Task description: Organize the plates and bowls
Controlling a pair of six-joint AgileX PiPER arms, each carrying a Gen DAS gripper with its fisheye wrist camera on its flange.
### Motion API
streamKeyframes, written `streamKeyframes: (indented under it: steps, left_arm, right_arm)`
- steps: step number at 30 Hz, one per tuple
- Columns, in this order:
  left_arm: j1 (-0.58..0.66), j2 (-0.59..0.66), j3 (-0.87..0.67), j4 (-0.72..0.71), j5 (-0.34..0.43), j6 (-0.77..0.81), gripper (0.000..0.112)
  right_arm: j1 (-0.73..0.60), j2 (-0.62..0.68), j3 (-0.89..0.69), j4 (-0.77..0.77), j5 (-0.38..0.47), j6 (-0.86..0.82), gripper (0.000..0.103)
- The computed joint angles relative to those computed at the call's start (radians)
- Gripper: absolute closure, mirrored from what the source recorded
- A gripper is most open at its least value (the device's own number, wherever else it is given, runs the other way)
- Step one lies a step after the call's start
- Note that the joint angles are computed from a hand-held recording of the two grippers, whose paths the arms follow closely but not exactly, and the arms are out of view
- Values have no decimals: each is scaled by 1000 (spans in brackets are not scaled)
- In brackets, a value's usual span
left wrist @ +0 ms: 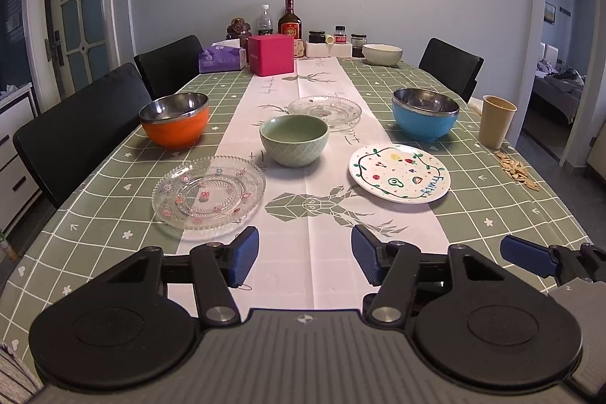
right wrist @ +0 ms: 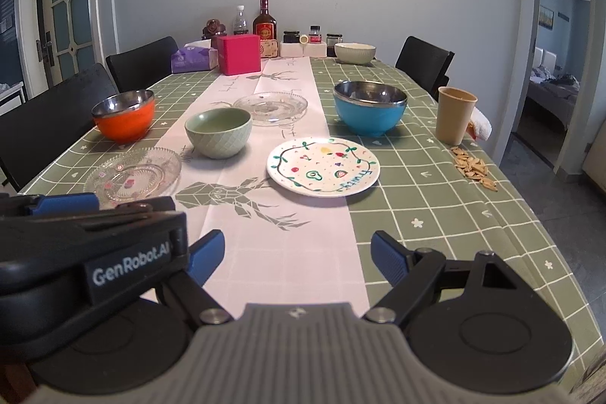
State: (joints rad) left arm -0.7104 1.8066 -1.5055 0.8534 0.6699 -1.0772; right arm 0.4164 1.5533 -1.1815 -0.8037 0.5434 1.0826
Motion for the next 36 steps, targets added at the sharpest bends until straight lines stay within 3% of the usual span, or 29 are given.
streamKeyframes:
  steps: [10, 14, 21, 24, 28, 32, 36]
  left_arm:
    - [-6, -4, 16, 53, 9, -85, 45]
    - [-10, -13, 42, 140, -15, -164, 45]
    - [9, -24, 43, 184, -42, -233, 44]
    - [28, -14, -10, 117, -26, -147, 37]
    - [59, 33, -140, -7, 69, -37, 28]
    - [128, 79, -272, -182, 90, 214, 25]
    - [191, 133, -402, -289, 162, 285, 22]
  right_arm:
    - [9, -6, 9, -32, -6, 29, 21]
    - [28, -16, 23, -128, 11, 114, 21]
    - [34, 2, -36, -95, 20, 51, 21]
    - [46, 25, -84, -117, 36, 33, 21]
    - [36, 78, -200, -3, 62, -143, 21]
    - [21, 149, -332, 106, 80, -346, 20]
    - [-5, 233, -482, 211, 96, -489, 17]
